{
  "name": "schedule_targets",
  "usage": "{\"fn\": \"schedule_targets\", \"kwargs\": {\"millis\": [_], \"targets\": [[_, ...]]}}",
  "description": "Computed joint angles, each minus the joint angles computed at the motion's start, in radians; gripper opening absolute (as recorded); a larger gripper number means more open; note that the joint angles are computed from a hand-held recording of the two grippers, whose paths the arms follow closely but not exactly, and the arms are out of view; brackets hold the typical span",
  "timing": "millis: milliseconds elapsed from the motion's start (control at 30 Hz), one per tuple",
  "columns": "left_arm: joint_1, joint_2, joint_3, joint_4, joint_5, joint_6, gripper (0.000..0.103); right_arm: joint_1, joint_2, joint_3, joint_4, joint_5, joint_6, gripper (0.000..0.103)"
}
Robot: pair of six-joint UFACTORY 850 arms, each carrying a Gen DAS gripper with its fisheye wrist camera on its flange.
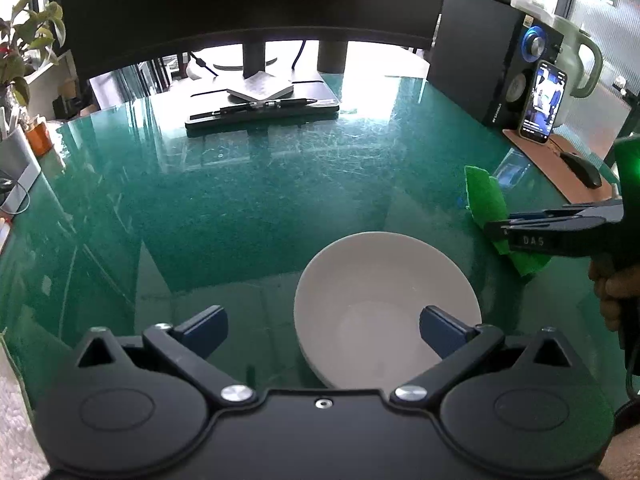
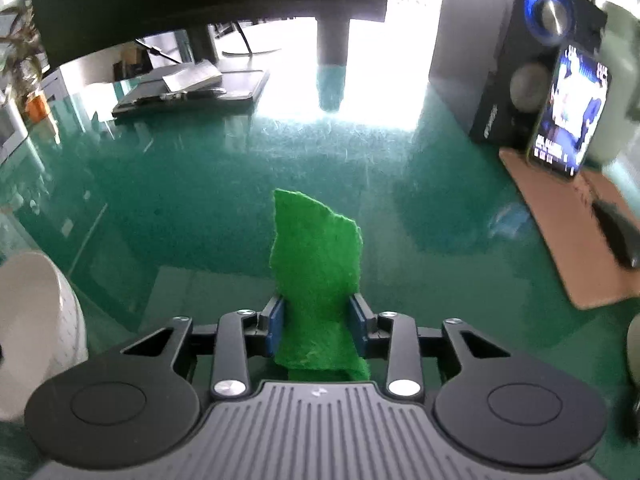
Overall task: Clean bowl
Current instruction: 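Grip the white bowl rim with the left gripper and lift it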
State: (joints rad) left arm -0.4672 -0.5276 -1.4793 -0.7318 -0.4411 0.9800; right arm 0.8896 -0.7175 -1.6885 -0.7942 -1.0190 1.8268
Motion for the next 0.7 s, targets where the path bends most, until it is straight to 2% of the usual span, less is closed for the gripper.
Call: {"fn": "schedule_targets", "kwargs": {"millis": [67,100,233,267,300,333,367,433,467,633,700], "targets": [[0.0,0.002,0.002,0.007,0.005,-0.007,0.103,-0.002,0.017,0.019,-0.002,0.017,0.022,0.007],[0.0,0.0,0.0,0.023,0.005,-0.029,0.103,-0.003,0.04,0.053,-0.022,0.057,0.082,0.007],[0.001,-0.02,-0.025,0.095,-0.022,-0.126,0.103,0.005,0.199,0.266,-0.225,0.359,0.498,0.007],[0.001,-0.022,-0.027,0.101,-0.025,-0.132,0.096,0.005,0.231,0.309,-0.29,0.426,0.602,0.008],[0.0,-0.025,-0.03,0.112,-0.028,-0.142,0.089,0.004,0.265,0.353,-0.338,0.518,0.707,0.008],[-0.004,-0.033,-0.039,0.147,-0.033,-0.173,0.061,0.005,0.281,0.378,-0.389,0.569,0.782,0.008],[-0.008,-0.039,-0.047,0.191,-0.036,-0.215,0.033,0.01,0.283,0.384,-0.413,0.578,0.816,0.008],[-0.013,-0.055,-0.068,0.249,-0.061,-0.269,0.027,0.018,0.28,0.374,-0.366,0.581,0.757,0.008],[-0.014,-0.064,-0.079,0.264,-0.077,-0.28,0.024,0.027,0.266,0.353,-0.313,0.559,0.665,0.008],[-0.028,-0.072,-0.09,0.304,-0.071,-0.29,0.024,0.029,0.198,0.216,0.01,0.531,0.142,0.008],[-0.029,-0.075,-0.093,0.302,-0.072,-0.291,0.024,0.02,0.165,0.164,0.111,0.574,-0.067,0.009]]}}
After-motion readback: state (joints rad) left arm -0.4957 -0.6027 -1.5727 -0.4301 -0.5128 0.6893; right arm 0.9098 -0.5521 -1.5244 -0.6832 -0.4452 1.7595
